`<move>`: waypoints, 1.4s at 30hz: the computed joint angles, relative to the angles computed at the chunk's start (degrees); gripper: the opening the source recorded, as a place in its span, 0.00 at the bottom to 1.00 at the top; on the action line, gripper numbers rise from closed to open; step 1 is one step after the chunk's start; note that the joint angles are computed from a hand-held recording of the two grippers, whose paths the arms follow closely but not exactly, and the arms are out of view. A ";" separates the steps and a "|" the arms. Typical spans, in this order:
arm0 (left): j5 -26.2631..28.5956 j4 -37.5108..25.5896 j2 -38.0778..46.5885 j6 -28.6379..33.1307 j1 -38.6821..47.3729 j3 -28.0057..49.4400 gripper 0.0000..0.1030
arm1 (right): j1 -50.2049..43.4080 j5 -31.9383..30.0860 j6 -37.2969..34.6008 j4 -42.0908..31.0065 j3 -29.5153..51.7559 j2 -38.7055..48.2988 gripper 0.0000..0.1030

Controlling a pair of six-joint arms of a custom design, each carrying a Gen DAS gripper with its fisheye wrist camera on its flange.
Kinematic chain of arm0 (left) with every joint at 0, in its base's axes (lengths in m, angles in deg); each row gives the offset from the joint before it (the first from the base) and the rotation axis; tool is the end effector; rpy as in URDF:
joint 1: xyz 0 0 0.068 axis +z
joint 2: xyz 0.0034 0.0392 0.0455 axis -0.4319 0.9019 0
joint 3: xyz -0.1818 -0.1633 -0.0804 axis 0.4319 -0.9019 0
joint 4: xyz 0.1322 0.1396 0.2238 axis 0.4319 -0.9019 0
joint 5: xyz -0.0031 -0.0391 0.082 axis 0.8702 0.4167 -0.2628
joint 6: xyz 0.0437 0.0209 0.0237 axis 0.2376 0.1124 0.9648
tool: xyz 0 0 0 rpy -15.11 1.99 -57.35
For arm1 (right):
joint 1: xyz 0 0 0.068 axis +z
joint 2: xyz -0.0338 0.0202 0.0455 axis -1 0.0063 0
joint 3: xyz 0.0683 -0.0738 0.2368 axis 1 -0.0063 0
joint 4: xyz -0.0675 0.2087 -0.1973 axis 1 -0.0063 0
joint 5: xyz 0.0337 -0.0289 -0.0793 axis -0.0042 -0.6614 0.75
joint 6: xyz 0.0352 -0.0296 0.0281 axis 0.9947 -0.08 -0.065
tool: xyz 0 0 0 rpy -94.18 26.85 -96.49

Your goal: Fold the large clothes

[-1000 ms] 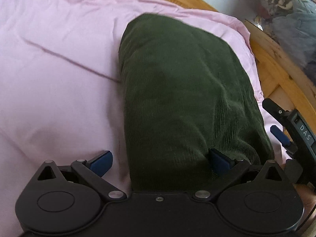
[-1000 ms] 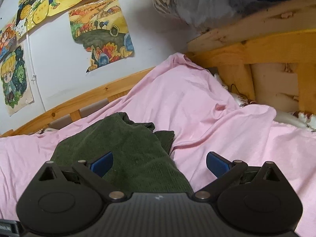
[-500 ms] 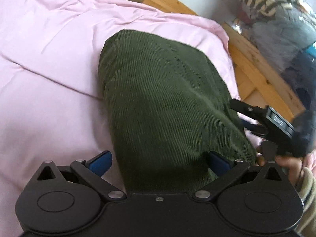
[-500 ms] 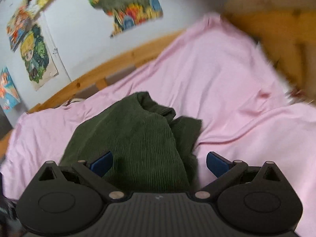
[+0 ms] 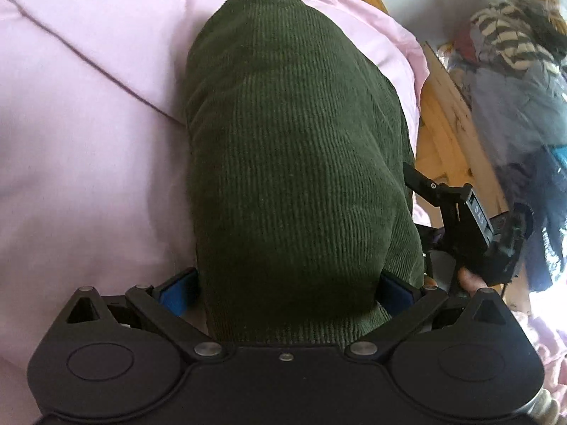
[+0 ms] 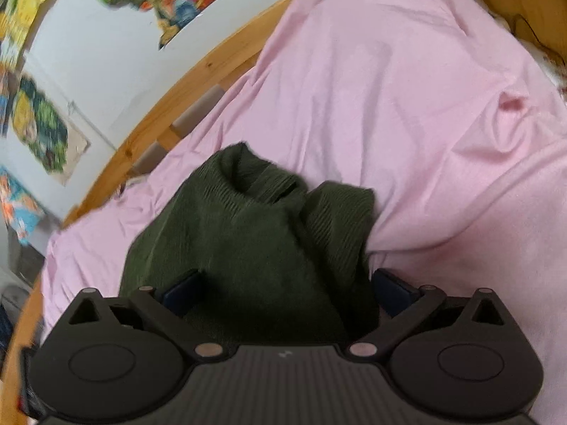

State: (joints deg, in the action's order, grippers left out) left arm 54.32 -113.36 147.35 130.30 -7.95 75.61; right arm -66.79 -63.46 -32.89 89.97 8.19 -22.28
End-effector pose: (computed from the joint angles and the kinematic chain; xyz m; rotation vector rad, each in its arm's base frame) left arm 0.3995 0.0967 0.1185 0.4367 2.5461 -1.3620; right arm 0.2295 0.0830 0.2070 0.5703 1.8021 0.4449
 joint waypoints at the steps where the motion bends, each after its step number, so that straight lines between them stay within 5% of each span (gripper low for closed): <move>1: -0.34 0.76 -0.82 -1.05 -0.29 -0.76 0.99 | 1.18 2.15 -0.48 -0.68 0.42 0.14 0.92; 7: -1.48 8.73 -10.62 -6.17 -0.87 -9.68 0.82 | 9.87 14.93 -0.76 -5.91 4.00 0.56 0.40; 11: -0.41 6.90 -12.17 -4.28 1.21 -10.08 0.77 | 15.99 19.98 -3.74 -6.22 4.32 -3.22 0.33; 15: -0.28 5.63 -14.03 -0.56 4.90 -8.47 0.77 | 21.93 24.49 -10.24 -1.86 8.66 1.78 0.33; 19: -2.33 2.72 -11.53 3.49 9.09 -0.35 0.77 | 22.08 20.67 -10.55 6.70 12.10 9.32 0.33; 26: -6.22 -3.85 3.81 -2.73 11.39 17.30 0.82 | 16.43 14.77 -3.91 10.97 25.39 31.34 0.42; 31: -5.24 0.54 -0.57 -0.80 12.05 11.28 0.88 | 16.79 18.50 -0.99 12.32 23.19 31.96 0.58; 37: -8.66 11.69 -12.37 -5.43 12.05 -1.00 0.97 | 23.22 27.13 -6.14 11.65 15.82 23.68 0.81; 42: -9.15 17.17 -22.74 -4.68 14.17 -10.96 0.99 | 31.07 36.09 -11.08 11.92 12.89 19.38 0.89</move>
State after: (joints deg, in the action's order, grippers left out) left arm 45.18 -96.18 124.61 125.62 6.22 64.65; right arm -35.72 -27.37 -43.97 101.89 21.08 -2.90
